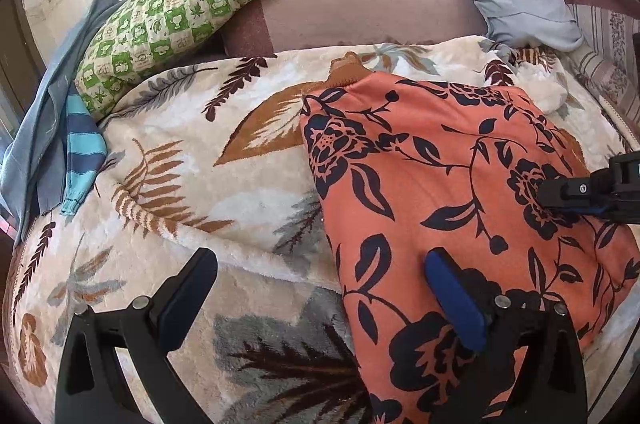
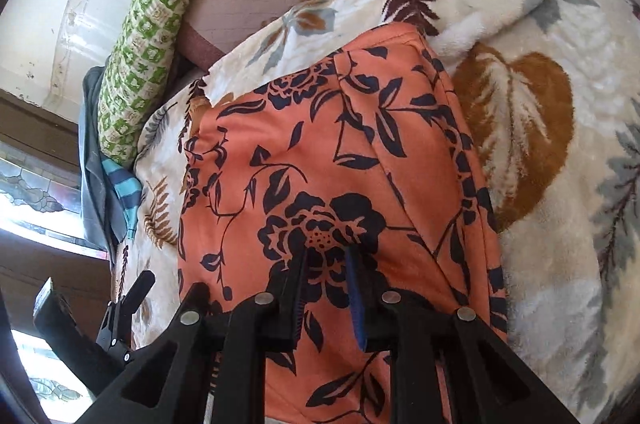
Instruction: Fold small clothes
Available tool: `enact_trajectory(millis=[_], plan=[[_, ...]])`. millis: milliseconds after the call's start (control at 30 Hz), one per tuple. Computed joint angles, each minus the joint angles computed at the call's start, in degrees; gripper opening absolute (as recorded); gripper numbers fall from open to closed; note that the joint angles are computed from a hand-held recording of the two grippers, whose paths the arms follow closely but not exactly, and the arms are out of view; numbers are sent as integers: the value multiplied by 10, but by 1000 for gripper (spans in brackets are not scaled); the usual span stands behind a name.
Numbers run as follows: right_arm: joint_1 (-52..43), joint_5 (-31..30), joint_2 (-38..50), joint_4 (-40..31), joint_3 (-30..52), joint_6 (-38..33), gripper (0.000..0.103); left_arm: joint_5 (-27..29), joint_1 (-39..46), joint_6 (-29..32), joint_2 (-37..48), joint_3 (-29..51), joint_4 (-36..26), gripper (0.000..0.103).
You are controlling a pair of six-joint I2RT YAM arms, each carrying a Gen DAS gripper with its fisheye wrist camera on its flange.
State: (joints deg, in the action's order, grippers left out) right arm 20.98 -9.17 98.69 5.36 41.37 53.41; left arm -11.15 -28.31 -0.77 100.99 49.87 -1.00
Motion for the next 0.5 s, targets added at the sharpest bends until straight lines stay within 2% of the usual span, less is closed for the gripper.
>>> enact_trajectory(millis=[233,500], plan=[[-17,-33,5,11,1,2,22,12,5,-6,5,7,-5,103],[-19,-39,27,9,21,-1,22,19,7,-12,14,10,1,103]])
